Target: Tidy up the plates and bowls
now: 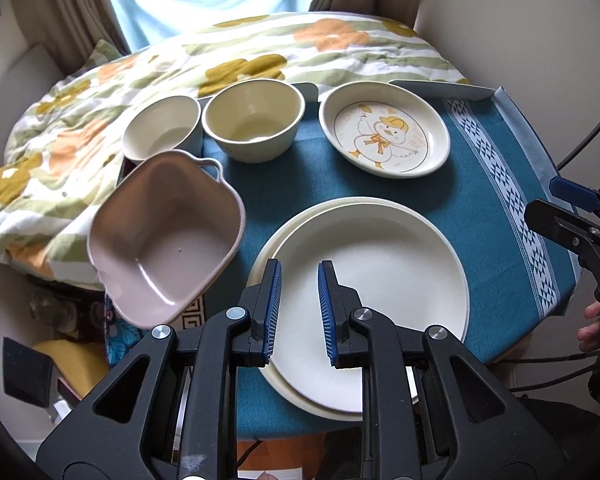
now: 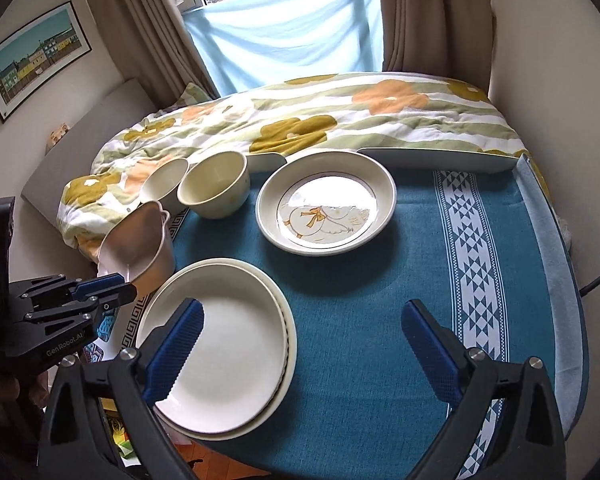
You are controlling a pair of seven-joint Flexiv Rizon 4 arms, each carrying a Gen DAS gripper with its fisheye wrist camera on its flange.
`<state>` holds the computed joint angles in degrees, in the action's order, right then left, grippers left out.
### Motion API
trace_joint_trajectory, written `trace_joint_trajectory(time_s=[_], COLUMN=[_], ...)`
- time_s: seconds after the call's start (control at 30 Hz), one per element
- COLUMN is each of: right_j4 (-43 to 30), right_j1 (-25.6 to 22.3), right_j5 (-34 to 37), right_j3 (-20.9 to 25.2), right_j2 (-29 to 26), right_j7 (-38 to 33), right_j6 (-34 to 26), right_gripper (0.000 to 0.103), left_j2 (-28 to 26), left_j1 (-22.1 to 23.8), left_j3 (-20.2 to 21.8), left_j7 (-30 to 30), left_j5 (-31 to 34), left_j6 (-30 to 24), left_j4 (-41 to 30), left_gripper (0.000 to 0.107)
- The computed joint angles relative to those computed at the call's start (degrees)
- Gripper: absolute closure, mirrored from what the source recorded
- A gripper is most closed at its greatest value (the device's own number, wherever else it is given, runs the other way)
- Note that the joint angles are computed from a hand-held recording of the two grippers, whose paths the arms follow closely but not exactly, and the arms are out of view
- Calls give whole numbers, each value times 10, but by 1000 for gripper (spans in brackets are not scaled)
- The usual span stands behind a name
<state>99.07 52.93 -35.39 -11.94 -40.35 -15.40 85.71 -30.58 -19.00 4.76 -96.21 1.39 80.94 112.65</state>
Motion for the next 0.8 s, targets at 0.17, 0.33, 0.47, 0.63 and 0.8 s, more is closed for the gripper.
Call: trace_joint_trajectory(time_s=[0.17,0.33,0.47,0.63,0.8], right_j4=[6,8,14,6,-44], right_j1=[14,26,33,1,-99], right_j5=[-3,1,5,-3,10], right_j3=[-27,-53,-68,-39,73], right_j2=[2,1,5,15,4], right_j7=[16,28,33,5,-89], right_j6=[10,22,21,-12,-67], right_gripper=[5,5,5,5,5], left_j2=[-4,-5,-16,-30,-47], left_j1=[25,52,10,21,57], left_j3=[-31,-65,-20,-36,-83], left_j7=[31,72,63,65,83], left_j5=[-17,-44,-29,-39,-84], left_j6=[3,21,-6,-16,-28], left_j4=[-5,-3,-37,-63,-87], left_gripper=[83,4,4,4,4])
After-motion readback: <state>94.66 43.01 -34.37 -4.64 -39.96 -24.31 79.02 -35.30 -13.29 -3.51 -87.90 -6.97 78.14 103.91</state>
